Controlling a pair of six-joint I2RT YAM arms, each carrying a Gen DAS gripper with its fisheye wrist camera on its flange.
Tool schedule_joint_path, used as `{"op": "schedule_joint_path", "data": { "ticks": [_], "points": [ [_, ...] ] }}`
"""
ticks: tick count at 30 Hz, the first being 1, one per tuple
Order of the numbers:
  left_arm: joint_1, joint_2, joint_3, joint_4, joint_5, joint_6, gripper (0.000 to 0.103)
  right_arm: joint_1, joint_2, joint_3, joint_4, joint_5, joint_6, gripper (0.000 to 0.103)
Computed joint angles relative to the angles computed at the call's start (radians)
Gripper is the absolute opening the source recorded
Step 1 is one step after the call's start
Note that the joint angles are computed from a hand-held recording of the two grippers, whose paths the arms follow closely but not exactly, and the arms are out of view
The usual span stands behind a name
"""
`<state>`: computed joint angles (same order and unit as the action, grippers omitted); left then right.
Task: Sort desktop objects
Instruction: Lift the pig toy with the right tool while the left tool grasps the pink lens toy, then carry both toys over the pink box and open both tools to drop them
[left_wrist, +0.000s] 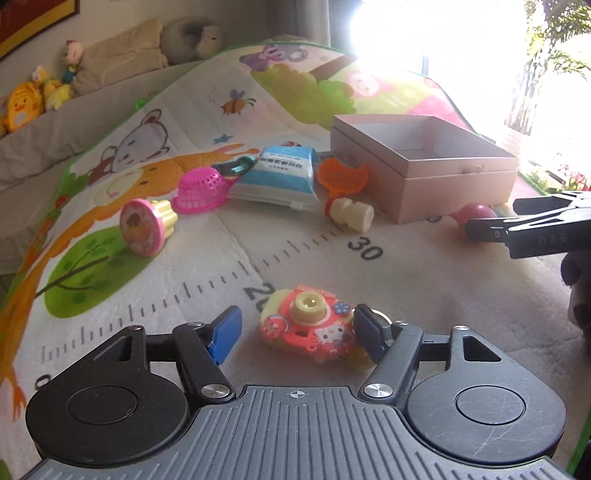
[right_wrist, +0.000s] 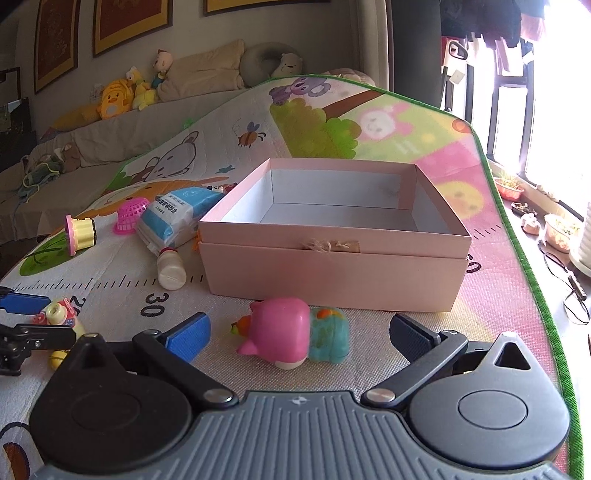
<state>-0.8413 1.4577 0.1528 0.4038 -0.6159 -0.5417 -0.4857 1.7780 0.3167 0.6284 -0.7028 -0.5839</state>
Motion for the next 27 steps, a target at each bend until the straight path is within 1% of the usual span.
{"op": "schedule_joint_path", "data": {
  "ticks": [1,3,4,7,9,11,12,13,14,17,19,21,23,25,26,27],
  "points": [
    [-0.009,-0.007,-0.002,-0.009,-0.013,-0.009,0.08,0.012,-0.001,0.012,-0.029,0.013,-0.008,0.103],
    [0.018,-0.007,-0.01,0.024,0.022,0.001,0.081,0.038,0.001,0.041,-0.089,0.049,-0.017,0.103],
    [0.031,0.022,-0.004,0.05,0.036,0.009,0.081,0.053,0.004,0.053,-0.107,0.07,-0.015,0.103],
    [0.065,0.129,0.025,0.134,0.063,0.054,0.08,0.083,0.009,0.064,-0.116,0.108,-0.003,0.103],
    [0.085,0.136,0.029,0.156,0.097,0.079,0.079,0.095,0.013,0.063,-0.108,0.117,-0.007,0.102],
    [0.084,0.122,0.031,0.144,0.109,0.093,0.069,0.114,0.016,0.065,-0.101,0.132,-0.005,0.096],
    [0.071,0.118,0.031,0.132,0.097,0.091,0.067,0.126,0.019,0.071,-0.106,0.142,-0.003,0.09],
    [0.056,0.114,0.031,0.119,0.083,0.085,0.063,0.135,0.02,0.076,-0.114,0.152,-0.002,0.079],
    [0.04,0.104,0.028,0.104,0.069,0.075,0.063,0.139,0.015,0.081,-0.131,0.15,-0.006,0.075],
    [-0.036,0.039,0.021,0.023,0.027,0.031,0.063,0.123,-0.07,0.076,-0.254,0.129,-0.087,0.07],
    [-0.088,-0.038,0.027,-0.05,-0.021,0.019,0.063,0.072,-0.16,0.076,-0.392,0.077,-0.177,0.069],
    [-0.123,-0.141,0.049,-0.129,-0.075,0.044,0.061,-0.023,-0.286,0.11,-0.622,-0.017,-0.291,0.068],
    [-0.14,-0.238,0.088,-0.185,-0.125,0.109,0.061,-0.135,-0.394,0.169,-0.831,-0.138,-0.388,0.068],
    [-0.147,-0.292,0.14,-0.176,-0.172,0.222,0.061,-0.261,-0.474,0.265,-1.032,-0.292,-0.459,0.068],
    [-0.144,-0.298,0.161,-0.153,-0.182,0.276,0.061,-0.299,-0.484,0.311,-1.095,-0.344,-0.471,0.068],
    [-0.13,-0.287,0.19,-0.103,-0.183,0.348,0.061,-0.332,-0.481,0.377,-1.16,-0.398,-0.468,0.069]
  ]
}}
